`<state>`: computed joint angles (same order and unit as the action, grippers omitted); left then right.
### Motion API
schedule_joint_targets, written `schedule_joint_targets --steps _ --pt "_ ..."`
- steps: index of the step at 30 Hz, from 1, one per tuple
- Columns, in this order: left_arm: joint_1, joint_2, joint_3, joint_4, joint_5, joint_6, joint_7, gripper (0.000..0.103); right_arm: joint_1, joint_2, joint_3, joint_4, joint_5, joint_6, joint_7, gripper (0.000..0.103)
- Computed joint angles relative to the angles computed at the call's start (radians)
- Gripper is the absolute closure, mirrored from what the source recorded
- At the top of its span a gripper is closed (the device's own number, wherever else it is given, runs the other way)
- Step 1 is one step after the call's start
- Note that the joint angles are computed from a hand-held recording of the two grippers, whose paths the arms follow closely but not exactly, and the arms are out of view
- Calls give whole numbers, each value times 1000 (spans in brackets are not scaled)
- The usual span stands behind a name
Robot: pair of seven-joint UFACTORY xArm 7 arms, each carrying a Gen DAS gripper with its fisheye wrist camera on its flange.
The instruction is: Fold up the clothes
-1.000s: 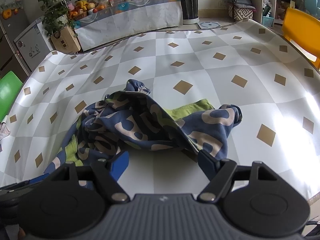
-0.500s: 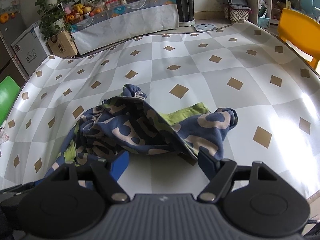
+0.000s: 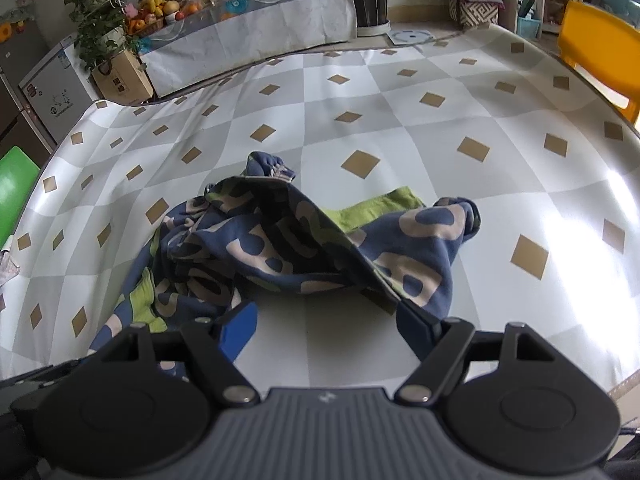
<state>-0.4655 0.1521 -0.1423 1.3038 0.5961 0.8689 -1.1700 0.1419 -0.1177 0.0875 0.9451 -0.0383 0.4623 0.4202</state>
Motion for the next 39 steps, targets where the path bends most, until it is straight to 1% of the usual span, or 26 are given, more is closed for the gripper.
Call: schedule_joint_targets --steps 8,17,25,29,39 --pt "-1 8 0 9 -12 8 14 77 8 -5 -5 0 47 -1 -32 28" --pt "-2 24 6 26 -30 16 28 77 11 6 -11 20 95 49 -53 28" --pt "-6 36 10 35 -38 19 33 77 9 12 -7 29 88 76 -43 27" --pt "-6 39 13 37 -41 20 35 77 13 17 -10 37 112 95 -56 27" --pt "1 34 20 28 -40 23 28 77 20 12 -11 31 159 68 -89 27"
